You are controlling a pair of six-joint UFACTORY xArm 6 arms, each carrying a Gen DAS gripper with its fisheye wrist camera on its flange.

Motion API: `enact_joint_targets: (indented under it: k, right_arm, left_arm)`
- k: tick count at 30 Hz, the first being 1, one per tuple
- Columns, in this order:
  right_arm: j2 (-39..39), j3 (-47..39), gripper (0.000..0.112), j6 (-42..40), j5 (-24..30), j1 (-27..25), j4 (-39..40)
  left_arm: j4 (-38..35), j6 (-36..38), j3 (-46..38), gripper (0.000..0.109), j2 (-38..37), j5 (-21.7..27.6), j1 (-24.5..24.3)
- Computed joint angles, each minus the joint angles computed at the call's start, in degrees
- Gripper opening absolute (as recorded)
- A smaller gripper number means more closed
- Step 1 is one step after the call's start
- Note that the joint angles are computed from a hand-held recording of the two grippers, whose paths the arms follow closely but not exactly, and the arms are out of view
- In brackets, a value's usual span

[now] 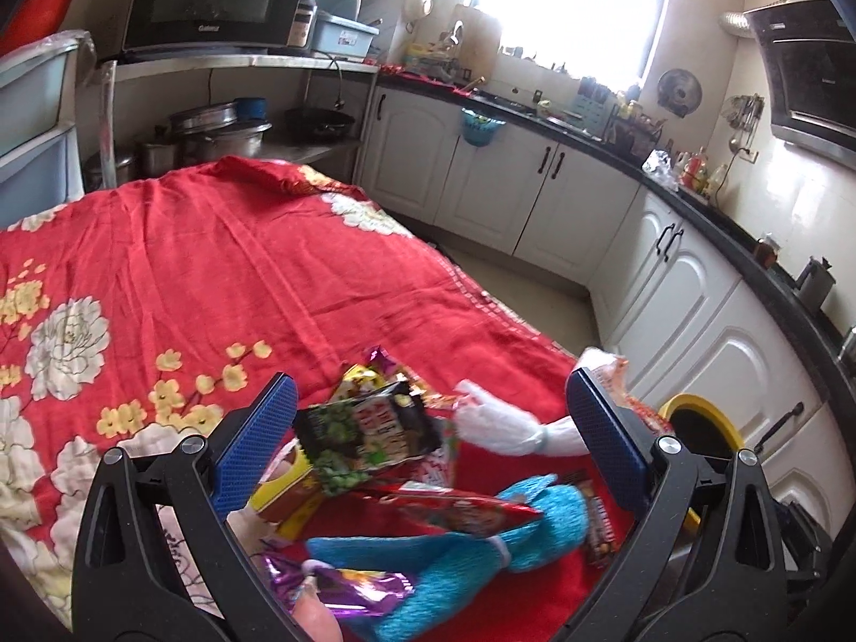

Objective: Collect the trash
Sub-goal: 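Grasp the green snack packet with the left tool while the right tool grasps the brown chocolate bar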

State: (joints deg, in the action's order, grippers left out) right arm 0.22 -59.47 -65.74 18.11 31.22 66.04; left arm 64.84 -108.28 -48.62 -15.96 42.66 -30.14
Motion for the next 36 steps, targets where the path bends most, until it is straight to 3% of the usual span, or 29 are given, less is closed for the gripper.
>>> enact_joint_targets:
  k: [9,15,21,28,32,36]
  right_arm:
    - [3.59,-1.96,0.067,2.07,1.08,1.36,-3.57]
    - [6.57,-3.62,0.064,5.08,1.87,2.22,-7.14]
    - [8.84,-4.81,0.058,7.84,2.39,2.99,-10.65]
    - [11.25,-6.61,0.048,11.73,4.47,3.01,-14.52]
    - [12.33,-7.5,0.046,14.5,6.09,2.78,-16.43]
    - [12.82,-7.63,0.033,14.64,5.98,2.54,-15.47]
  left_arm:
    - [-3.82,1.02,5.08,0.092,-1.96,-4.77,4.43]
    - [-3.63,-1.78,8.48,0.085,-3.04,-11.07,8.16]
    - [-2.76,-4.9,10.55,0.073,-2.84,-17.64,11.18]
    - [-2.91,-4.75,10.8,0.06,-2.22,-20.96,12.74]
    - [-3.88,-3.82,10.83,0.047,-1.51,-21.98,13.34]
    - [-4.29,-3.31,10.87,0.035,-1.38,-22.2,13.46]
